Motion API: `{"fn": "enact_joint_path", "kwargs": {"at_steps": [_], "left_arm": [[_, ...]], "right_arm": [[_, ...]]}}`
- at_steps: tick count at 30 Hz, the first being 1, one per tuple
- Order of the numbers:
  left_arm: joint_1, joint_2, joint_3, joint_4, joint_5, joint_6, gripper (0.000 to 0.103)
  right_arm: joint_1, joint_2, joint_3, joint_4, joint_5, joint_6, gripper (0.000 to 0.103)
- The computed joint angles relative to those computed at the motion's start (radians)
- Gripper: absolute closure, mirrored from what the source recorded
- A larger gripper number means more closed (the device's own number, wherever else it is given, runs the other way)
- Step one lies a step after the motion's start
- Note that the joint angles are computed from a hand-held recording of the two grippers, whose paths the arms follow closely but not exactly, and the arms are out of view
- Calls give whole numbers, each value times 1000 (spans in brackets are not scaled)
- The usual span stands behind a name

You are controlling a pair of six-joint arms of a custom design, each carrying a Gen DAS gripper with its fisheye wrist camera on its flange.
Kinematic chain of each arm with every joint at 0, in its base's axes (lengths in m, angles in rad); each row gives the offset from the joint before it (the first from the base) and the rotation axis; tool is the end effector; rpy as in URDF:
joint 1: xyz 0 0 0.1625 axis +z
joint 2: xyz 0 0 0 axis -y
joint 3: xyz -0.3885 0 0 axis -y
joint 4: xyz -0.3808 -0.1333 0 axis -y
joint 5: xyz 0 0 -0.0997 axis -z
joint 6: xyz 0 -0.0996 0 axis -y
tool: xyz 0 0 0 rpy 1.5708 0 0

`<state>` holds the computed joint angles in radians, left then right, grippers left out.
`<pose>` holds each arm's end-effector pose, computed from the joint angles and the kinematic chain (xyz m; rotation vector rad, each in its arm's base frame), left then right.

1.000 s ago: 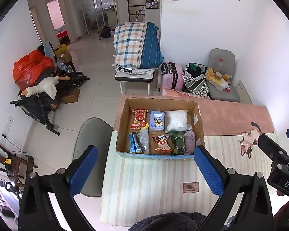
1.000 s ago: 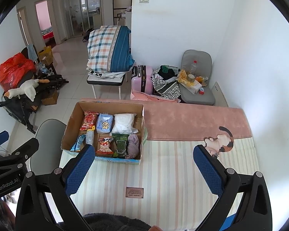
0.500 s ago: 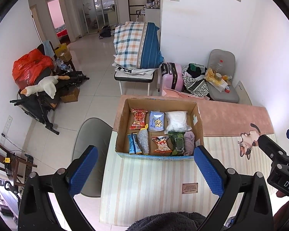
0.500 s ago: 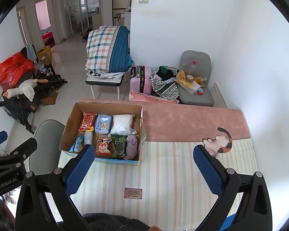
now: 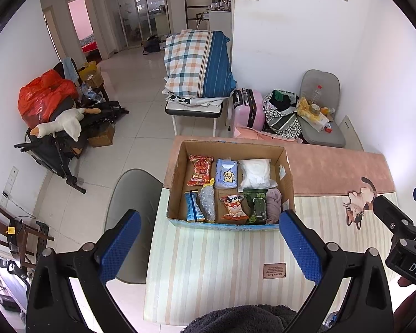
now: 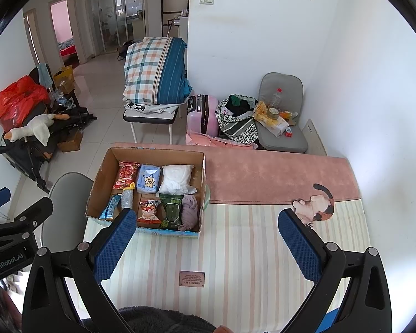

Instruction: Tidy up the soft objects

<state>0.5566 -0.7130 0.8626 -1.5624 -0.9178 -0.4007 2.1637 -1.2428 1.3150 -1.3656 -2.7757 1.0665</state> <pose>-0.5399 -0.5642 0.2661 0.8243 2.3791 -0.4025 0.3637 -0.4677 0.4412 -0.2834 -1.9952 0.8288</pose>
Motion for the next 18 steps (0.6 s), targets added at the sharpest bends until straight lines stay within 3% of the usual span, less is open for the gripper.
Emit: {"fn": "enact_joint_path", "kwargs": {"at_steps": [18], "left_arm": [[3,6,-8,9,2,3,1]], "right_arm": [[3,-8,18,-24,16,-18,0]]}}
